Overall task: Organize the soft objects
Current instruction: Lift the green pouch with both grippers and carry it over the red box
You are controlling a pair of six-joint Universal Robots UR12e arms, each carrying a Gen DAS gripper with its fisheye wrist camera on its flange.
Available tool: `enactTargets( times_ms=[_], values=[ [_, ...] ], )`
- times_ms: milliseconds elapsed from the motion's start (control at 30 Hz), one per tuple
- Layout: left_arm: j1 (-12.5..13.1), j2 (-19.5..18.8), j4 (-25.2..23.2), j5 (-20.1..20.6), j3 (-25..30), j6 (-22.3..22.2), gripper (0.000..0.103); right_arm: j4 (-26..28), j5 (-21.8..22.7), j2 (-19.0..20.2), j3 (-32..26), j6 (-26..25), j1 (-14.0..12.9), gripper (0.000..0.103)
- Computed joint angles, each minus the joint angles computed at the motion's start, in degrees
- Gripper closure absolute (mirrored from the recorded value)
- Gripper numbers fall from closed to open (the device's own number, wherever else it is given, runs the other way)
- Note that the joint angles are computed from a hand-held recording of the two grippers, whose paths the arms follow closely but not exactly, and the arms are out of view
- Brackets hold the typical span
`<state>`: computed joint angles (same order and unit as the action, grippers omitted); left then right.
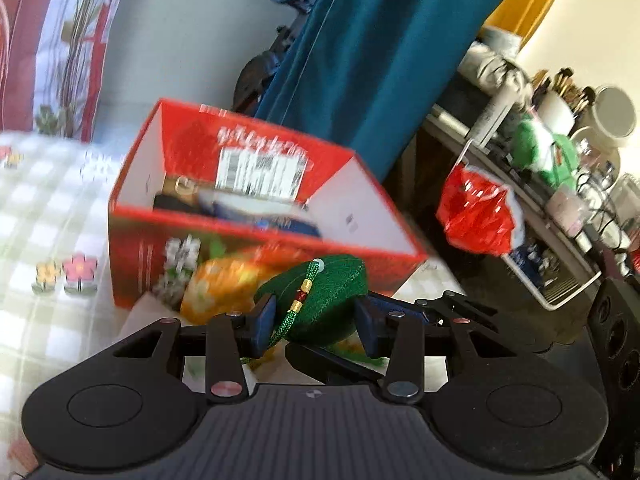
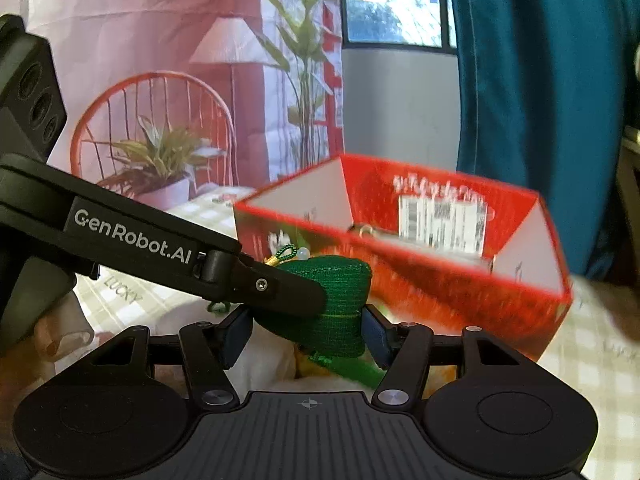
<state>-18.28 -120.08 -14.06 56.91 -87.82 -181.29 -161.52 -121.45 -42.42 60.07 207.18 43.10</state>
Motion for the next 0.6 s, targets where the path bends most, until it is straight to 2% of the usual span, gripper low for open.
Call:
enactTargets(
  times_ms=[300,600],
  values=[
    [-0.2,1.7,2.5,-1.2,2.4,-0.1,0.058,-4.2,-2.4,-1.6,-1.5,-6.5,-0.1,0.047],
    [-0.8,0.4,4.4,-1.2,7.2,-0.5,0.058,-5.6,-2.8,-2.3,-3.8,-11.9,-1.4,0.048]
  ],
)
